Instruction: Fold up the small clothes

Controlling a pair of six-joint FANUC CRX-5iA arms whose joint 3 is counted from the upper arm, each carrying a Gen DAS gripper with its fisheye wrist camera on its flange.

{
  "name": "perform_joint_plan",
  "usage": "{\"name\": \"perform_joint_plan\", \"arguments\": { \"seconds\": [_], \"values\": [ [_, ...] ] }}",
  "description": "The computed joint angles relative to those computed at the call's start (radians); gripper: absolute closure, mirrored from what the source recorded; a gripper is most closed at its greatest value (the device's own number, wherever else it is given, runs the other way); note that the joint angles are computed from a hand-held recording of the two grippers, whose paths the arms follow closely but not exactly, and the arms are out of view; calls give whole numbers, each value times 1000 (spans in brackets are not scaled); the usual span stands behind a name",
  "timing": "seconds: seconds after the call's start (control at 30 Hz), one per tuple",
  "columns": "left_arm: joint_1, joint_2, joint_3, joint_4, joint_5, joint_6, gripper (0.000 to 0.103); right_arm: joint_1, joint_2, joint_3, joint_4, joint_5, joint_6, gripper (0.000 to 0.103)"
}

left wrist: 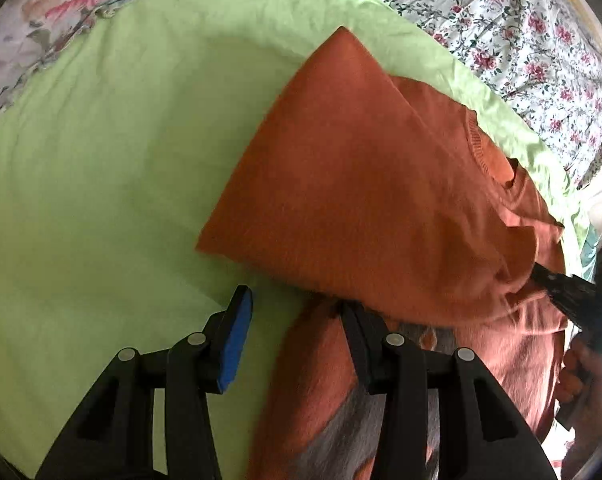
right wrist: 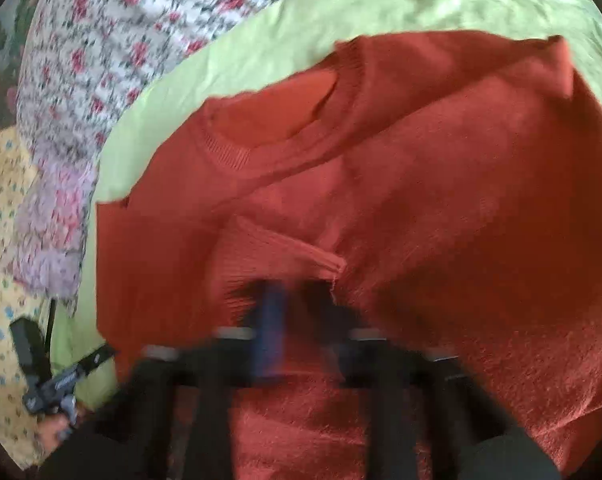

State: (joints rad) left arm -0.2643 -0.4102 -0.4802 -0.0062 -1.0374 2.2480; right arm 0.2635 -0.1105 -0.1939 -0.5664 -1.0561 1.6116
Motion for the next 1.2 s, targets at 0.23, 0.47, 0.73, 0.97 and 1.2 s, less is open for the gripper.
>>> {"name": "perform_joint_plan", "arguments": {
  "seconds": [0.23, 0.47, 0.73, 0.97, 1.2],
  "values": [
    [-42, 83, 75, -56, 9, 37, 57, -177, -142, 61, -150, -50, 92, 99],
    [-52, 128, 122, -94, -7, 107, 57, -211, -106, 43, 21, -42, 62, 99],
    [-26, 95, 86, -90, -13, 134, 55, -222, -105, -19, 88, 12, 30, 99],
    [27, 34, 16, -24, 33, 110, 55, -163, -131, -85, 146, 95, 42, 99],
    [111, -19, -60, 117, 55, -19, 55, -151, -126, -129, 257, 63, -34, 91]
  ]
}}
